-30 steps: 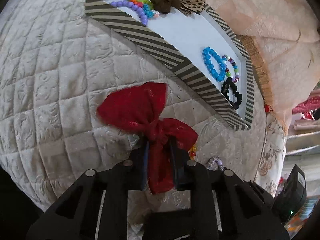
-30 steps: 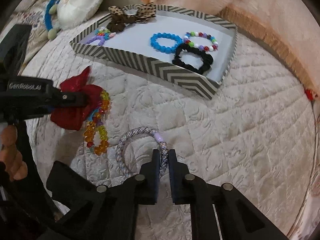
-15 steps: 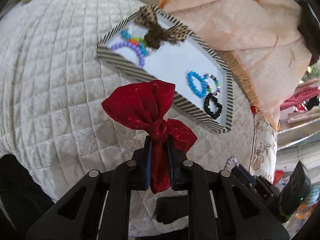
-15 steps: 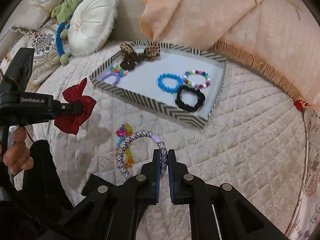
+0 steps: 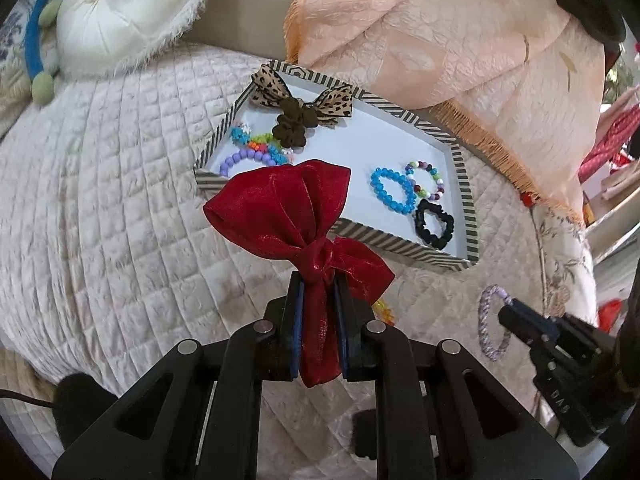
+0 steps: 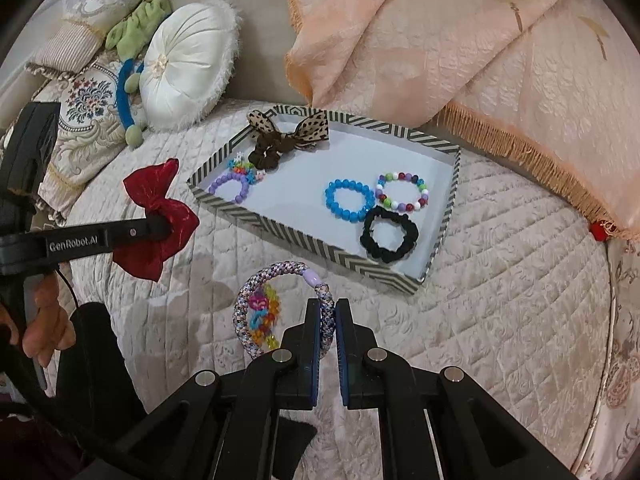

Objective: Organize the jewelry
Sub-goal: 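Carry the red bow and gray braided bracelet toward the tray with both grippers, then lower the red bow and gray bracelet into the tray and open both grippers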

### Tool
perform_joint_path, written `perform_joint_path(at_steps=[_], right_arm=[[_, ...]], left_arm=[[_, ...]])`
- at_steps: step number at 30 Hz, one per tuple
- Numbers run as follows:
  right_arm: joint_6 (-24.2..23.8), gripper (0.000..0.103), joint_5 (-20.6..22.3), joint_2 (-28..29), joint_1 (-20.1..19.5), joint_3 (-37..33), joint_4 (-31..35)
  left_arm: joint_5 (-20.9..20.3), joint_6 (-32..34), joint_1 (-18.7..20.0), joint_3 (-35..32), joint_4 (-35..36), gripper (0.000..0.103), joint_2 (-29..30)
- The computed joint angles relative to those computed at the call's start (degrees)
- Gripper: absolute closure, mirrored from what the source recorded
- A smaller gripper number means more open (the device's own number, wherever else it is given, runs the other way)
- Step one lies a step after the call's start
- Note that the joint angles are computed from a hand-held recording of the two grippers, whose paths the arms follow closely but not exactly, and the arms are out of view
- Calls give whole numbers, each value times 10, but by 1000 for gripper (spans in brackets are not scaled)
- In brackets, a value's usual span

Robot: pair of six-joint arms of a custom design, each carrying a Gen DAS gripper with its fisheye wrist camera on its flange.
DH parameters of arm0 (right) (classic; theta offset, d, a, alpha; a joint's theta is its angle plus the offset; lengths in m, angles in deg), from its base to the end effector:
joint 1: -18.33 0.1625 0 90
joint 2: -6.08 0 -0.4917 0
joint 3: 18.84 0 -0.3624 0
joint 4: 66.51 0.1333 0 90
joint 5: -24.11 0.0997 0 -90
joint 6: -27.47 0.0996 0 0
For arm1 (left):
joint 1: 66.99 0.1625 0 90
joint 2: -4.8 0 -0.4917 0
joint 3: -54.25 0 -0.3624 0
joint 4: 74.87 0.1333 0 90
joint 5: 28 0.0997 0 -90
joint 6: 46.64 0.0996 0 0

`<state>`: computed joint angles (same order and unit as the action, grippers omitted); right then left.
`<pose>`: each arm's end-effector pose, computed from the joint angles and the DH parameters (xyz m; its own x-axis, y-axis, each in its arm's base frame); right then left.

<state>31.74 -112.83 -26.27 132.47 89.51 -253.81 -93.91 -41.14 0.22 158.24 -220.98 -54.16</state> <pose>0.3091 -0.5416 0.0468 -0.7579 0.0264 0.6518 -0.3255 0.8506 -0.4129 -0.0817 -0.6436 0.2573 -0.8316 0.3667 -0.4171 0.4620 0.8736 -0.1529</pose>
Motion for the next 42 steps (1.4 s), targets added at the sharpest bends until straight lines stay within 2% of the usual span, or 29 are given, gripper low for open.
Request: perform_joint_path(at_steps=[11,25,42], right_arm=[[-8,97,8,-4,-19,-22,13],[-22,97,30,3,-55,-81,44],[-27,96,21,80,-115,-291,165]], left_arm=[[28,26,-2,-21,-11,90,27],[19,12,8,-107,28,90,75],[39,16,23,-215,65,90,177]])
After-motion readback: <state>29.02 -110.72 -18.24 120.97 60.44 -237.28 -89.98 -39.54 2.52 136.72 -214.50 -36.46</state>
